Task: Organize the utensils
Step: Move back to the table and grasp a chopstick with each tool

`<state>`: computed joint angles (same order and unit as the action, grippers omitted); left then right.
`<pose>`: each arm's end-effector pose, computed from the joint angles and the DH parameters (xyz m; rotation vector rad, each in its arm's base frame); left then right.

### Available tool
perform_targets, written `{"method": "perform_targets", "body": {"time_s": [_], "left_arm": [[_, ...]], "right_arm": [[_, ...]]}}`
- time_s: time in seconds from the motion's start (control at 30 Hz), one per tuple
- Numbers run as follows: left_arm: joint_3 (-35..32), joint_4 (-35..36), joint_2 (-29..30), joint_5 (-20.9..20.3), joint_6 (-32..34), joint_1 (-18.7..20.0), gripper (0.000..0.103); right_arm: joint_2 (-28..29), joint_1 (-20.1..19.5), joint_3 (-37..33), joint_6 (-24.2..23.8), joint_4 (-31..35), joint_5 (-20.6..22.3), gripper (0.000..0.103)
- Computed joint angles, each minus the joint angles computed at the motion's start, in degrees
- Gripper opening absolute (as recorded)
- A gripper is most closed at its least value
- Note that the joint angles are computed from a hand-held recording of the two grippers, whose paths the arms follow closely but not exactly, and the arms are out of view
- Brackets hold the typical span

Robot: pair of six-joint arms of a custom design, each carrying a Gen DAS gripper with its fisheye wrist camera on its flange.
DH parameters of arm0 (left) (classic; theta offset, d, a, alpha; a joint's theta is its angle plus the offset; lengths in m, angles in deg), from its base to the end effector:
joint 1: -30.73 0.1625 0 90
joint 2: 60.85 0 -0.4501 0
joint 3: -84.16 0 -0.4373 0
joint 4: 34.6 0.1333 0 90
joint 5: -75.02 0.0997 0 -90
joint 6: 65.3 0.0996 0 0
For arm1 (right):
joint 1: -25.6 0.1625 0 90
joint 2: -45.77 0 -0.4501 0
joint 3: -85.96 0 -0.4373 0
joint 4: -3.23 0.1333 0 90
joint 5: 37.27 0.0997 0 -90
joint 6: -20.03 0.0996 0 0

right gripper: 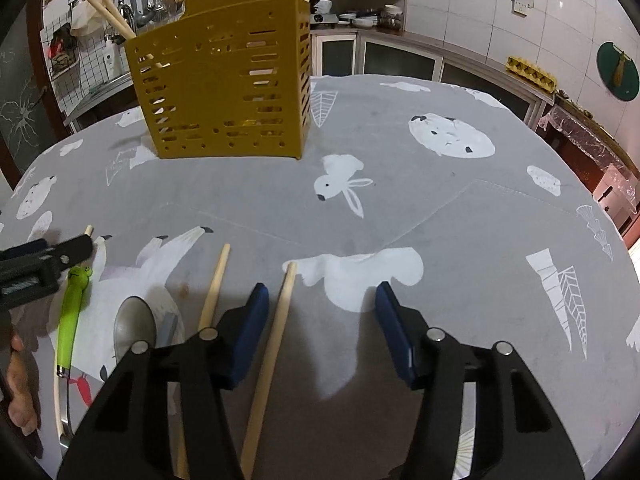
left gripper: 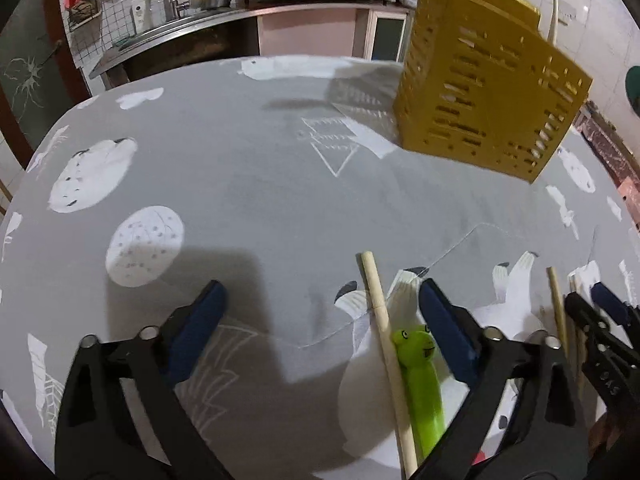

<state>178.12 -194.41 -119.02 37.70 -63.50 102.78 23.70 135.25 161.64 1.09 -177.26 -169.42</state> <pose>-0.0162 -0.7395 0.2949 0.0487 2.2094 -0.8138 0.3318 -0.7317 -0.0196 0.4821 -2.2732 0.7740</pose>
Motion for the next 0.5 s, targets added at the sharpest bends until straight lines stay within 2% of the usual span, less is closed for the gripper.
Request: {"method": "perform_targets", "body": {"time_s": [0.07, 0.17, 0.27, 0.4, 0.5], "left_arm": [[0.11, -1.6, 0.39, 0.48, 1.19, -0.02, 0.09], [0.33, -2.41, 0.33, 0.84, 1.45, -0.08, 0.081], [1.08, -3.97, 0.16, 0.93, 2.76, -0.26, 0.068], [2.45, -6.4, 0.25, 0.98, 4.81, -0.99, 0.046], [2.15, -5.13, 0.18, 0.21, 4.05, -1.03, 0.032]], "right_arm": [[-0.13, -0.13, 0.08, 0.32, 0.16, 0.39, 0.055], [-0.23, -0.28, 0.19, 0.52, 0.13, 0.77, 0.056], [-0.05, -0.23, 0.05, 0.27, -0.11, 0.59, 0.056], [-0.04, -0.15, 0.16, 0.13, -0.32, 0.45, 0.056], [0.06, -0.11, -0.03, 0.0, -0.2, 0.12, 0.055]]}}
